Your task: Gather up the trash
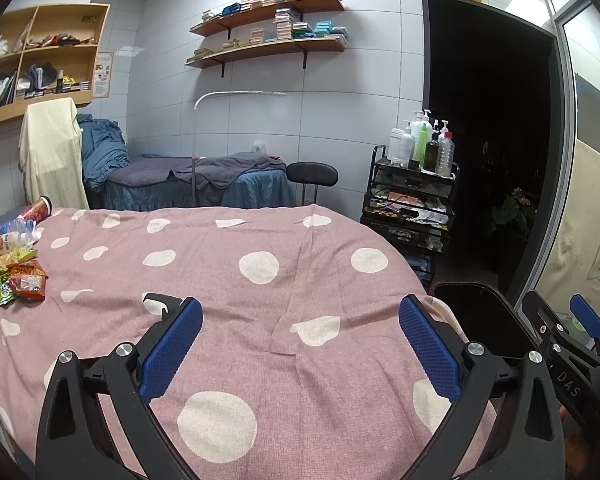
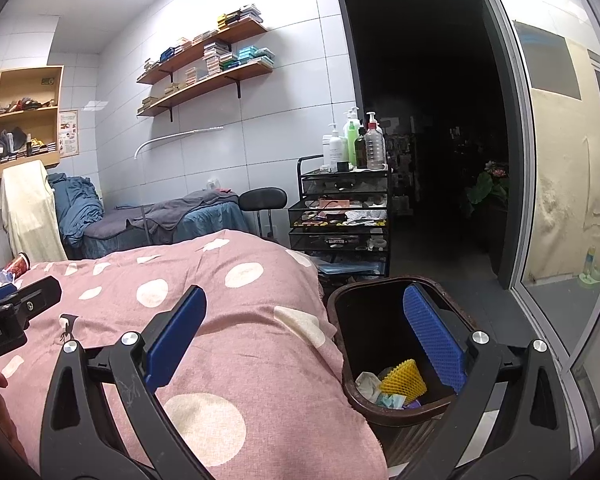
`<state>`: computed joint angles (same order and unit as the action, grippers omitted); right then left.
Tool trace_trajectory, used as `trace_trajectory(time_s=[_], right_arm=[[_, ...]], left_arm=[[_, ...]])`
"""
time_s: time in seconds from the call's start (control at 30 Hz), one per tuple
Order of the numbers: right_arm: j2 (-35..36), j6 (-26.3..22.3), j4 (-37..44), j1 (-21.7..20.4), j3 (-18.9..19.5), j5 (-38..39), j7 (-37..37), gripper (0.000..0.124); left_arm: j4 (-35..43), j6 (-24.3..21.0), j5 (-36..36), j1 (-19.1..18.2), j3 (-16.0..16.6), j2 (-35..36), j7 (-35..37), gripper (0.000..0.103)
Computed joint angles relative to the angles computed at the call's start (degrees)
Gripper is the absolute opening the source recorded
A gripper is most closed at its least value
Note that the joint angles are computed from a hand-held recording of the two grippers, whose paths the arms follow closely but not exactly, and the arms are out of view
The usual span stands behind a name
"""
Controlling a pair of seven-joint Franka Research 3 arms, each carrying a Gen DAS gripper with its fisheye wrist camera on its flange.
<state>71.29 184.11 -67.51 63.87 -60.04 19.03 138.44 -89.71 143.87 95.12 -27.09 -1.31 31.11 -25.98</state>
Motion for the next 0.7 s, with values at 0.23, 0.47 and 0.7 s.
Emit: trace_trajectory(time_s=[0.23,0.47,0.7], right_arm=[[-0.13,0.08,-0.07,-0.05,0.17,0.17,-0.19,0.097],[-0.3,-0.12,0.16,-0.32,0.48,-0.14,-0.15,0.097],[-0.5,-0.18,0.13,-0.38,0.7,-0.36,-0.01,0.097]], left_arm=[[0.1,-0.07,-0.14,-0.05,-0.03,0.03,0.19,0.098],[0.17,0.25,-0.46,-0.03,-0.03,0.06,0.63,0.098],[0.74,0.5,-1.35,-0.09,0.02,0.27,2.01,0.098]])
